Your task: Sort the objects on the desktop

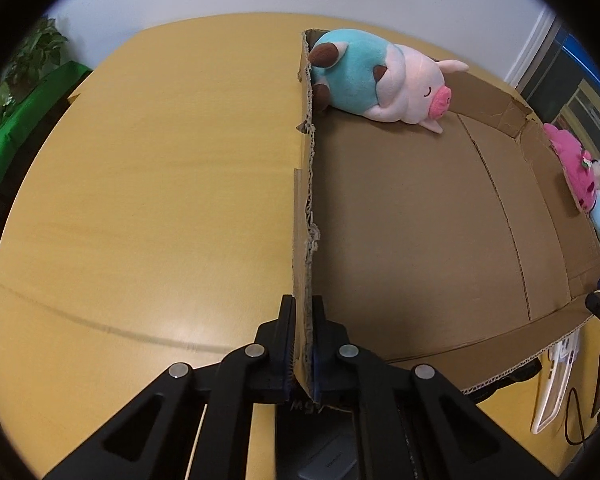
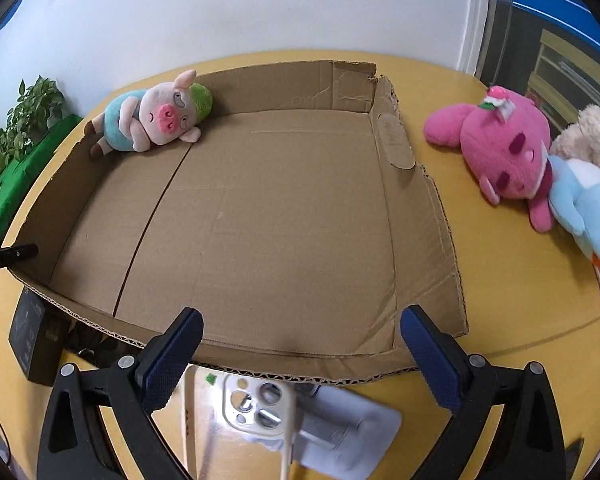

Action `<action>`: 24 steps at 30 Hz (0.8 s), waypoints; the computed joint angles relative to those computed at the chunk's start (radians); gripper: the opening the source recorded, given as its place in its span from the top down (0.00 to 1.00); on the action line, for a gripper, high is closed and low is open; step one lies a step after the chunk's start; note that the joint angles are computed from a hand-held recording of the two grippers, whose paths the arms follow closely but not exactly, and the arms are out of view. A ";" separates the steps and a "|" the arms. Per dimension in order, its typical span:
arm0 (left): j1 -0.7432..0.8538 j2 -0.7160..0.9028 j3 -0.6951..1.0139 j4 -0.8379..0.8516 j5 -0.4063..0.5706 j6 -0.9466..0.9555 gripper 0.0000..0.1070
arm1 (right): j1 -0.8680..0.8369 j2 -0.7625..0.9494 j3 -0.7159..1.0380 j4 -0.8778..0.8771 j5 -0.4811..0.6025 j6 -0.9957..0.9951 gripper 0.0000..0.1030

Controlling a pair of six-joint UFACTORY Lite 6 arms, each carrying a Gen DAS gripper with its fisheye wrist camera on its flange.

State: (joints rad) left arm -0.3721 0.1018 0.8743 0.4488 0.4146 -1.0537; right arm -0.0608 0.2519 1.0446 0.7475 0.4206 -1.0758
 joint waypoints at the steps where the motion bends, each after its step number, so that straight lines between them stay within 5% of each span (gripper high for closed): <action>1: -0.010 -0.017 -0.016 0.002 0.007 -0.012 0.94 | -0.005 -0.006 -0.014 0.016 0.000 -0.024 0.03; 17: -0.122 -0.191 -0.098 0.154 0.135 -0.202 0.90 | -0.022 -0.185 -0.104 -0.110 -0.009 0.042 0.03; 20: -0.243 -0.284 -0.087 0.315 0.276 -0.392 0.63 | 0.047 -0.359 -0.129 -0.265 0.040 0.136 0.01; 22: -0.356 -0.334 -0.082 0.439 0.410 -0.533 0.31 | 0.144 -0.517 -0.180 -0.446 0.059 0.235 0.01; 24: -0.461 -0.351 -0.065 0.535 0.554 -0.633 0.27 | 0.252 -0.642 -0.212 -0.629 0.089 0.365 0.01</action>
